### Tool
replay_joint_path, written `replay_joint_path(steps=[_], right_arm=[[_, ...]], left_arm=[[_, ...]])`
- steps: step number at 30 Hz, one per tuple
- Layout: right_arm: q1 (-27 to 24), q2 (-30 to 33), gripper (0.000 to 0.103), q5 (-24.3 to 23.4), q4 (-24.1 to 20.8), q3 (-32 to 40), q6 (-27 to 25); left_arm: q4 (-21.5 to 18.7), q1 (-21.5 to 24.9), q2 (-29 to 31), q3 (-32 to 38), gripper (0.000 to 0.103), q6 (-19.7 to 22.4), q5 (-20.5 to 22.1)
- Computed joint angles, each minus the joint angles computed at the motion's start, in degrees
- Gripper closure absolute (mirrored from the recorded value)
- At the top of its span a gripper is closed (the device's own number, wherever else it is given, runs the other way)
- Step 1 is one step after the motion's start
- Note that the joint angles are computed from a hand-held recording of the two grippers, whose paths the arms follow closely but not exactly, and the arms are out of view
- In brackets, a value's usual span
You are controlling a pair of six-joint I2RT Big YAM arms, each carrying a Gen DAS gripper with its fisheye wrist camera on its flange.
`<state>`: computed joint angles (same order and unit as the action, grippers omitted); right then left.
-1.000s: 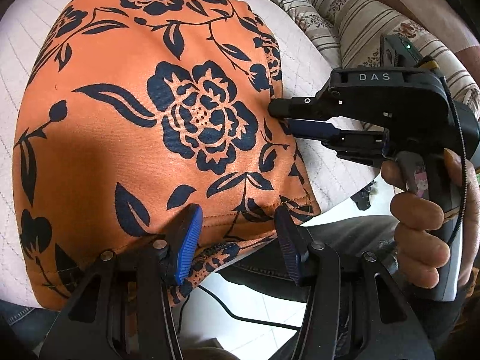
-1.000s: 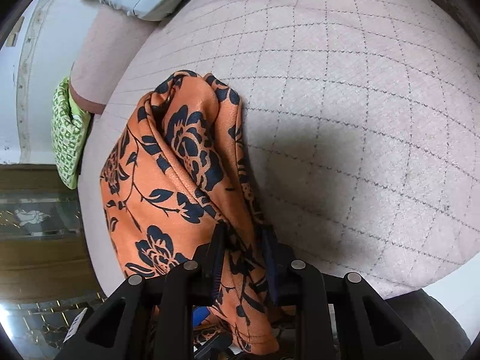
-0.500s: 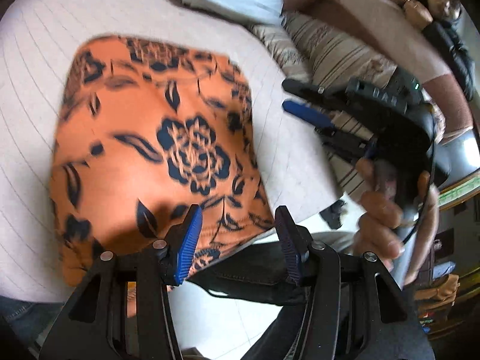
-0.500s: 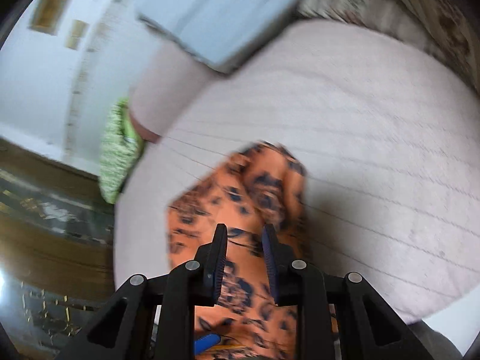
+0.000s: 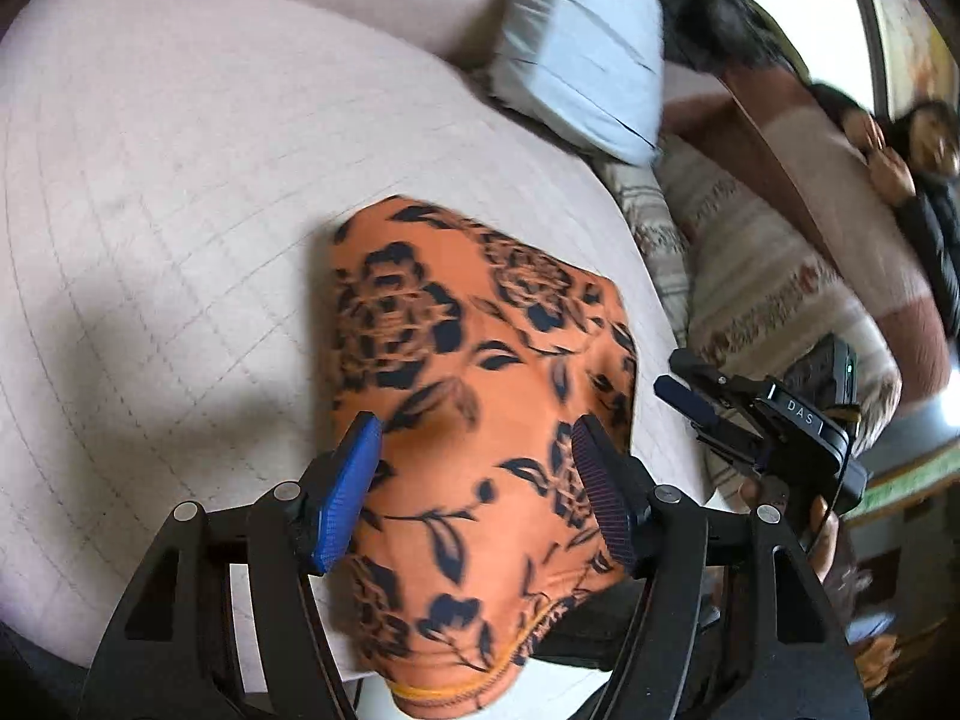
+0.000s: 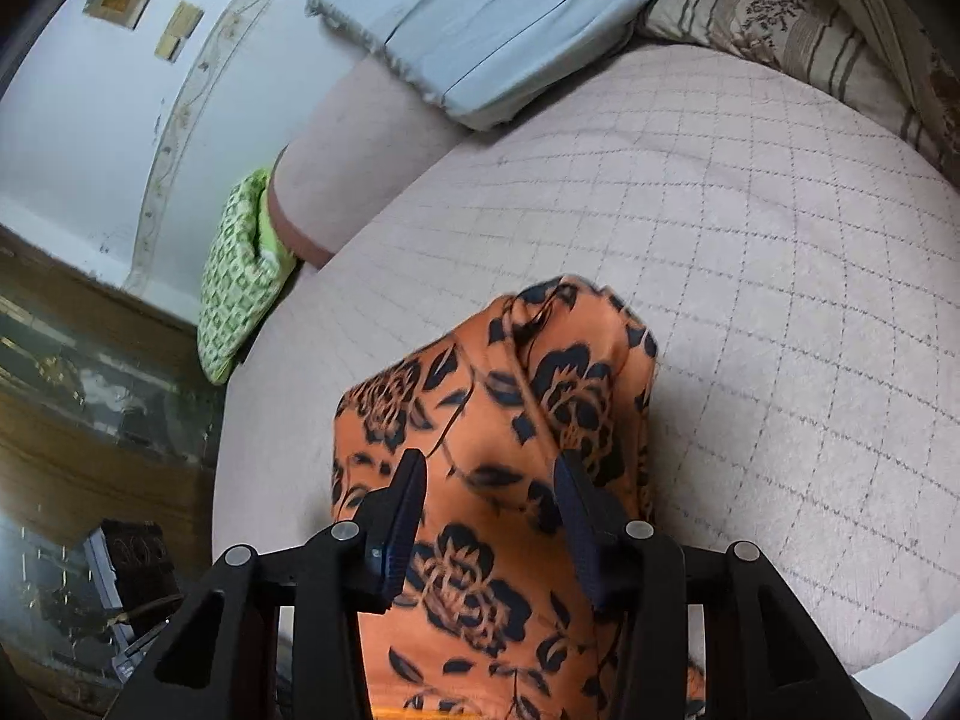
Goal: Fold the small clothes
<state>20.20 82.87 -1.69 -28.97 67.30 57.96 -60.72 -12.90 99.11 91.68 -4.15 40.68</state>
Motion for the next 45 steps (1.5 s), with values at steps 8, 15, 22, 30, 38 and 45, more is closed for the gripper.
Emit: replay_joint_path(steps=[8,15,22,30,38,45], right_arm=[[-0.22,6.4,0.061,1.74,-4.25,5.48,-0.98],[2.18,10.96,0.097,8.13,-17.04,13.29,-5.04],[-0.51,9.78,0.098,3.75,-12.37,8.06,-0.32],[0.34,2.43,0.097,1.65,1.24,1.5,-0.03],[4.72,-8.01,0.026,8.09,15.75,-9.86,4.33],[4.5,-3.51,0.026,8.27,2.85,-3.28,4.11]], left_arm=[[-3.22,-0.34,2.59,-0.48,0.037,1.1,0.74],[-3.98,-1.17,2.48,-0.35,0.037,1.25,-1.9],[-5.4,-1.36,3.08,-0.68,0.035,2.38,-3.87],[-4.56,-0.82,2.76,-0.9,0.035,-0.25,-2.45],[-2.91,-0.01,0.92,-2.78,0.035,-0.75,-2.75],[-2.67,-0.02,1.31,-2.43,0.035,-1.4,-2.52]])
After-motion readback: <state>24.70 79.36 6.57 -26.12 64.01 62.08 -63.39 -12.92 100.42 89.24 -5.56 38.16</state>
